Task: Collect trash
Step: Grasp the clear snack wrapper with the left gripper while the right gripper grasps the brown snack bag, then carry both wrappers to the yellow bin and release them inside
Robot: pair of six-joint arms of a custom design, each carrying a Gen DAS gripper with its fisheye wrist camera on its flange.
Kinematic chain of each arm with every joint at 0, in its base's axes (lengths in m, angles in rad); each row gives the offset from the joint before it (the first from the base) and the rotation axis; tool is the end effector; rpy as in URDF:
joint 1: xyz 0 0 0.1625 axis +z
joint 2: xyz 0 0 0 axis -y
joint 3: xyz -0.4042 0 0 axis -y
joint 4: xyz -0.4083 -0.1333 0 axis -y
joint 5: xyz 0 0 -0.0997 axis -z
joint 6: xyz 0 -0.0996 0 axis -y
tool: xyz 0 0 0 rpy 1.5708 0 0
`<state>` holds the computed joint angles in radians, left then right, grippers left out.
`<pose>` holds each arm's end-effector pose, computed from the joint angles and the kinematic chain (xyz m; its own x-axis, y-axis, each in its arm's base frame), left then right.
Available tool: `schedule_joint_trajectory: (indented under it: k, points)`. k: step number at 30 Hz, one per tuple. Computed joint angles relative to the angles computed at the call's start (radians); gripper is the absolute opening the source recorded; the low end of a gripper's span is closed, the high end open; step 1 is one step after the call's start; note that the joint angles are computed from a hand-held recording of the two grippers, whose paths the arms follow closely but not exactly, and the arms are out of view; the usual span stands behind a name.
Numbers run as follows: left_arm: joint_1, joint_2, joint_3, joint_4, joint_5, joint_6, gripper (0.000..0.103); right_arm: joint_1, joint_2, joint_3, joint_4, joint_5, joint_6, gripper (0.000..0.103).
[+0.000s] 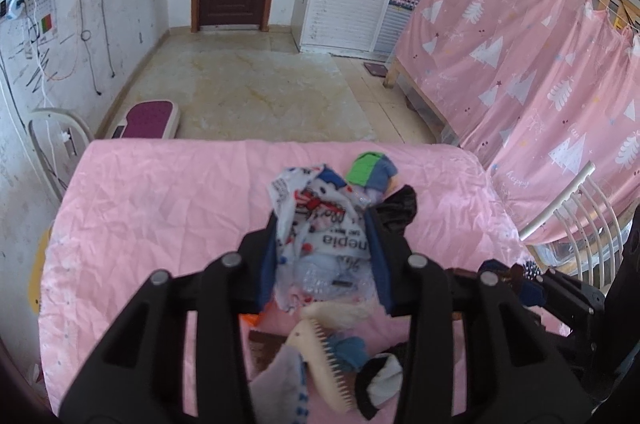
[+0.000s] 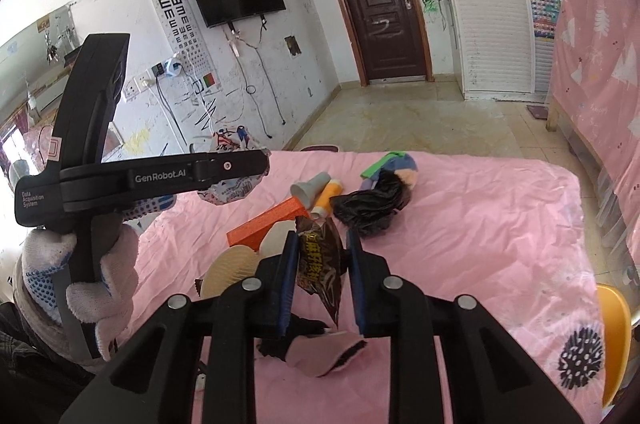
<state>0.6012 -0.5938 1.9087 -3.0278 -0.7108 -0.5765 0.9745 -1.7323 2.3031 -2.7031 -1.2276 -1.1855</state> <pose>-0.3324 -0.4812 -0.0566 -0.8286 0.0950 -0.5518 0.4350 0.7296 -0.5277 -0.0939 -0.4353 0.3145 -0.7712 -0.5060 0.3864 -0.6366 0.6159 -0.4641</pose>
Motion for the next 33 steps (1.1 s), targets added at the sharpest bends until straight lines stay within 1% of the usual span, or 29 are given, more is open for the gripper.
schedule_joint_trajectory:
  k: [13,19,22,23,28,33]
  points:
    - [-0.041,0.09,-0.126,0.086,-0.012,0.024,0.038,-0.138,-0.08,-0.057,0.084,0.136,-0.009,0.014]
    - [-0.057,0.145,-0.202,0.124,-0.028,0.045,0.038,-0.203,-0.102,-0.081,0.094,0.195,-0.003,0.014]
    - [-0.064,0.175,-0.237,0.112,-0.051,0.068,0.038,-0.235,-0.105,-0.105,0.092,0.226,0.013,0.014]
    - [-0.065,0.19,-0.255,0.107,-0.069,0.083,0.038,-0.246,-0.105,-0.113,0.091,0.235,0.019,0.014]
    - [-0.076,0.24,-0.32,0.118,-0.114,0.115,0.038,-0.307,-0.102,-0.151,0.083,0.282,0.045,0.014]
    - [-0.09,0.311,-0.416,0.121,-0.162,0.164,0.038,-0.365,-0.085,-0.191,0.068,0.318,0.067,0.014]
